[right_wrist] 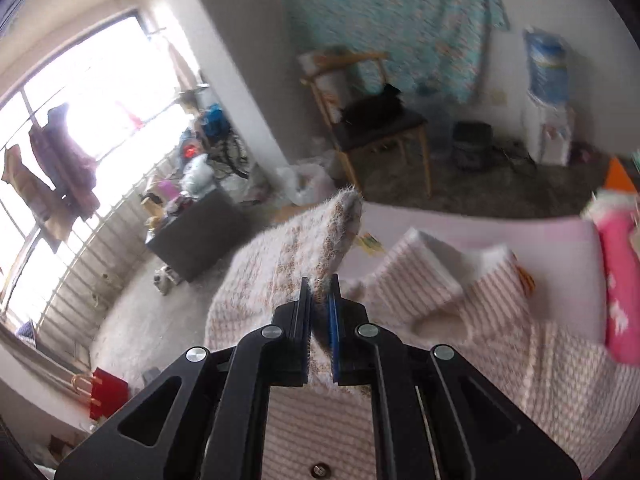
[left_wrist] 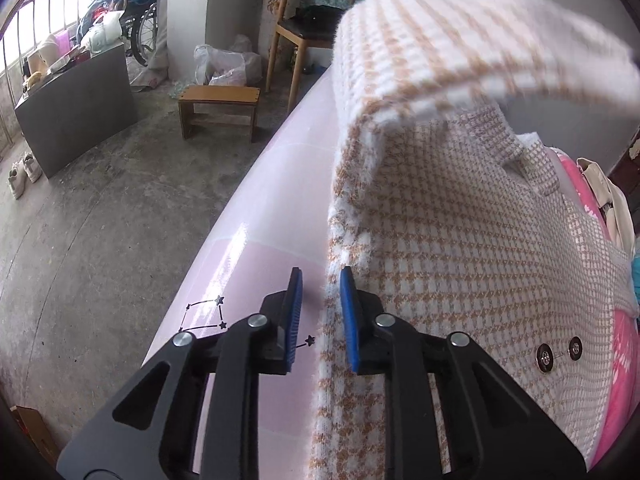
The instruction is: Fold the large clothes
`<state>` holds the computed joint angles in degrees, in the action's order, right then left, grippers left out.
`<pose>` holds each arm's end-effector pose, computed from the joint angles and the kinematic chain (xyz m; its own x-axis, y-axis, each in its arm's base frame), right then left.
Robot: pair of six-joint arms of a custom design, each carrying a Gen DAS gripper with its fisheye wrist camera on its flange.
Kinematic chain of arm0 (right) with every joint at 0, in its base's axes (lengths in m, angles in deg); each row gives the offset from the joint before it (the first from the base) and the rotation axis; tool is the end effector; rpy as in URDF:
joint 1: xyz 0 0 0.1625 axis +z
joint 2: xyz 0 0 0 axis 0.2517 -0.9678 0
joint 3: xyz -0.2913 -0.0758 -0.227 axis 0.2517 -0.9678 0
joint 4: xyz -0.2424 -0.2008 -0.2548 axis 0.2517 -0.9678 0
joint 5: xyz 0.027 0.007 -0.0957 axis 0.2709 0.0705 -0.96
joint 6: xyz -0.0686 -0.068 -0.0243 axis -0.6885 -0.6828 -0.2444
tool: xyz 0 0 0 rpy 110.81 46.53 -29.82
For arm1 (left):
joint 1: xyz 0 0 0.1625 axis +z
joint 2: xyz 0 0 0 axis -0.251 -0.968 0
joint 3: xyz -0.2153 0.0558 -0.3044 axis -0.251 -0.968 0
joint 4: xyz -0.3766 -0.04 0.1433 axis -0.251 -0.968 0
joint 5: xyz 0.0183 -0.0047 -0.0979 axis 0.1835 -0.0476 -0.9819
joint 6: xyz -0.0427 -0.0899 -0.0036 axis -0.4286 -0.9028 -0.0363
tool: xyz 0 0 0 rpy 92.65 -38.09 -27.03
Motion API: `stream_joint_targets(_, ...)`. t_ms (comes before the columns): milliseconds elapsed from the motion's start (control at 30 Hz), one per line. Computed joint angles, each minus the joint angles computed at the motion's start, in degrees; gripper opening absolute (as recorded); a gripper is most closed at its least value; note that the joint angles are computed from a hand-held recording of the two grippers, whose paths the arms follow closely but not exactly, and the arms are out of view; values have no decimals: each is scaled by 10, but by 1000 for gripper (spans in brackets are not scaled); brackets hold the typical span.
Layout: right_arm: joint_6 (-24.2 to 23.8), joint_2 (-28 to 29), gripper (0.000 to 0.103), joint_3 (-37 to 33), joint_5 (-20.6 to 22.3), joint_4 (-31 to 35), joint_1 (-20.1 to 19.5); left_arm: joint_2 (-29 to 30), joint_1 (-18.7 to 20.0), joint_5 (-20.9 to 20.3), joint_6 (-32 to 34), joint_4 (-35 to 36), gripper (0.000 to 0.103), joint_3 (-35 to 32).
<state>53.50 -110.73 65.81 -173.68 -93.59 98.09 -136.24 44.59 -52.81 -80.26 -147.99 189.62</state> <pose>0.3267 -0.5364 0.5208 -0.9116 -0.2050 0.3563 -0.3748 0.7706 -0.5155 -0.3013 -0.4141 0.2603 -0.8443 -0.0241 -0.5353 0.3101 0.7928 -0.5248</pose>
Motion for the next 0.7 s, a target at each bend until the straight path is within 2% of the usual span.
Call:
stream_joint_targets(67, 37, -50, 8, 66, -35, 17, -44, 7, -1, 0, 3, 8, 8, -6)
stream_joint_targets(133, 65, -86, 8, 113, -41, 32, -82, 14, -2, 2, 3, 19, 6, -14)
stream_joint_targets(200, 67, -108, 8, 143, -45, 20, -102, 21, -2, 4, -3, 33, 5, -22)
stream_joint_targets(333, 52, -133, 8, 163, -27, -6, -112, 23, -3, 5, -16, 51, 4, -30)
stream_joint_targets(467, 53, -149, 8, 176, -46, 1, -120, 10, -6, 1, -18, 43, 4, -20)
stream_joint_targets(600, 60, -147, 8, 194, -90, 26, -146, -5, -5, -12, 4, 26, 4, -13)
stream_joint_targets(700, 38, -146, 10, 214, -111, 4, -156, -11, -8, -22, 17, 30, 4, -19)
